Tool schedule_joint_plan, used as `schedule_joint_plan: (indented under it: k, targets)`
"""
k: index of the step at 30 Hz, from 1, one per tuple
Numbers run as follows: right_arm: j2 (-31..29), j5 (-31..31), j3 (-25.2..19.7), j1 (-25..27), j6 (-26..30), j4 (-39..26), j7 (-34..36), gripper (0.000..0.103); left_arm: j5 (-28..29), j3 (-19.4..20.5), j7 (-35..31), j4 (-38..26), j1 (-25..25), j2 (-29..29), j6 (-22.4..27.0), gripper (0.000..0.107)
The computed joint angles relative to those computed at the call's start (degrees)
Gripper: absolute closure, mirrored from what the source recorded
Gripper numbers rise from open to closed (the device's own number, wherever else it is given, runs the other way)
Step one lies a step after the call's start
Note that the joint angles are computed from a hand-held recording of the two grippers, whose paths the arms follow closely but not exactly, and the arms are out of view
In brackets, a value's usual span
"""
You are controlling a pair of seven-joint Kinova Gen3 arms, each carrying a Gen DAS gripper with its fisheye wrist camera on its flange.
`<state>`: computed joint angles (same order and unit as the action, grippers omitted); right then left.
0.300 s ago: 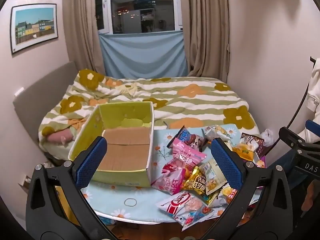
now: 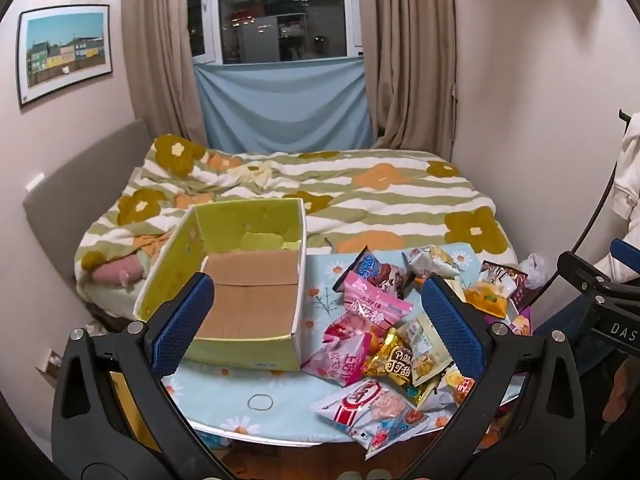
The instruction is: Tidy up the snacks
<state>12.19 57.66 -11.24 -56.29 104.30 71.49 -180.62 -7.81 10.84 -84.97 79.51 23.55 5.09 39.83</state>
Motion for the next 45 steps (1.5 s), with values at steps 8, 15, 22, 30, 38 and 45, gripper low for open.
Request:
schedule_joint_plan:
  k: [8, 15, 22, 30, 38, 45]
  targets:
    - [0.58, 0.39, 0.31, -0.62, 0.52, -0.49, -1.06, 0.0, 0.65, -0.07, -0.74, -0.16, -0.18, 0.19, -0.42, 0.004]
    - [0.48, 0.21, 0.42, -0.6, 0.52, -0.76, -0.73, 0.0, -0.39, -0.11, 0.15, 0.19, 0.25, 0.09, -0.74, 0.004]
    - [0.53, 0.29, 0.4, -0.64, 0.31, -0.79, -0.77, 0.0, 0.22, -0.15, -0.56, 1.06, -0.25, -0.36, -1.43, 0.004]
    - [0.0, 0.31, 0.04, -0.53, -0.65, -0.08, -0.81, 0.0, 0.74, -0.19, -0.92, 1.74, -0.8, -0.61, -1.78, 0.004]
    - [-0.45, 0.32, -0.35, -0.24, -1.28, 0.58, -1.13, 0.0, -0.14, -0.13, -0.21, 2.36, -0.88, -0.92, -2.23, 0.004]
    - [-0.61, -0.14, -0.5, 0.32, -2.46, 0.84, -0.93, 0.0, -0.36, -0.07, 0.1, 1.62, -0.76, -0.6, -1.61, 0.004]
